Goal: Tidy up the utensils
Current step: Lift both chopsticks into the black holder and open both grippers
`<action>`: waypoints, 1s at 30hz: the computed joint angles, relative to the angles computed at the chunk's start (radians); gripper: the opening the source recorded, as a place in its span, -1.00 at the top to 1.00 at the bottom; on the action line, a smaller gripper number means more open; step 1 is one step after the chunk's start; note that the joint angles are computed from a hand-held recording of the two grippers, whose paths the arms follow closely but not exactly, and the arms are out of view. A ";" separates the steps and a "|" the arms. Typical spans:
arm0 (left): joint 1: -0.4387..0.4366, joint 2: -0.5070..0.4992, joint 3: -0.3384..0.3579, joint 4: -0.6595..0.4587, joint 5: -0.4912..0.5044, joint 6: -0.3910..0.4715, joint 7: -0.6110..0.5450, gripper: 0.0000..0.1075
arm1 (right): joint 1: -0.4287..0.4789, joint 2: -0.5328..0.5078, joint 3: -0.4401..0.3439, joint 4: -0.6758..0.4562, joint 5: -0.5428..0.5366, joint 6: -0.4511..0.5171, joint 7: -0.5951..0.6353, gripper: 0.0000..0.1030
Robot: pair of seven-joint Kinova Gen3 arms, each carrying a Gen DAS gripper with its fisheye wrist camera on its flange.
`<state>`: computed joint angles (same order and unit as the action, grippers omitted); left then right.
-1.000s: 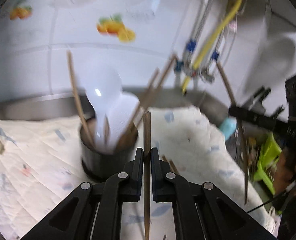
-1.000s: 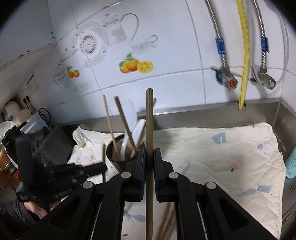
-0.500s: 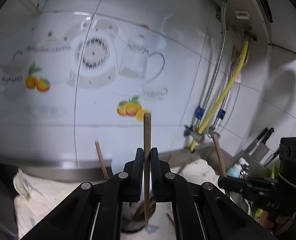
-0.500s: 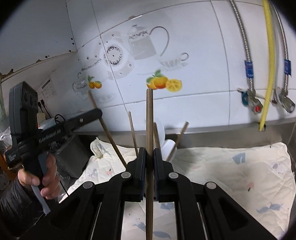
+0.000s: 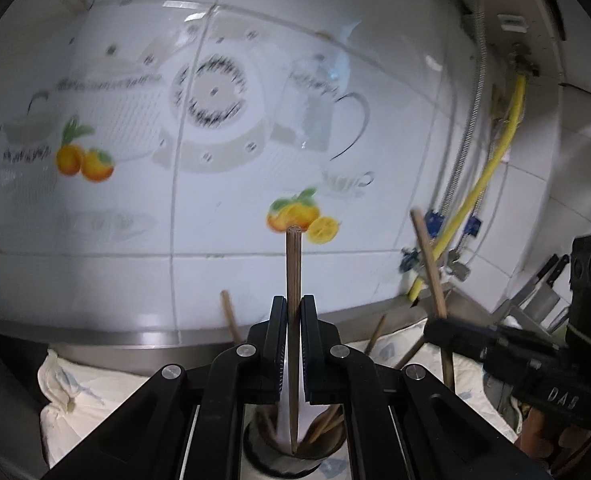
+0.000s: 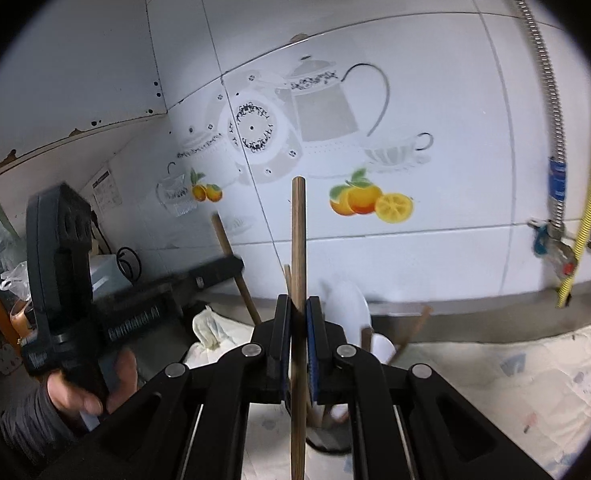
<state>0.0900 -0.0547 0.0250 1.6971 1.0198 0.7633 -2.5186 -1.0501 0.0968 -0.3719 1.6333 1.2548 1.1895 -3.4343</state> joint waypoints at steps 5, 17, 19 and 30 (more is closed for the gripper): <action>-0.013 0.028 0.000 0.015 -0.007 -0.005 0.004 0.88 | 0.021 0.024 0.028 0.024 0.066 -0.045 -0.067 0.82; -0.049 0.059 0.015 0.033 0.017 0.009 -0.037 0.88 | -0.067 0.163 0.097 -0.020 0.232 0.131 -0.093 0.82; -0.053 0.060 0.015 0.033 0.022 0.013 -0.037 0.88 | -0.072 0.162 0.106 -0.013 0.247 0.123 -0.107 0.82; -0.067 0.077 0.021 0.034 0.040 0.019 -0.038 0.88 | -0.064 0.192 0.130 -0.038 0.269 0.086 -0.056 0.82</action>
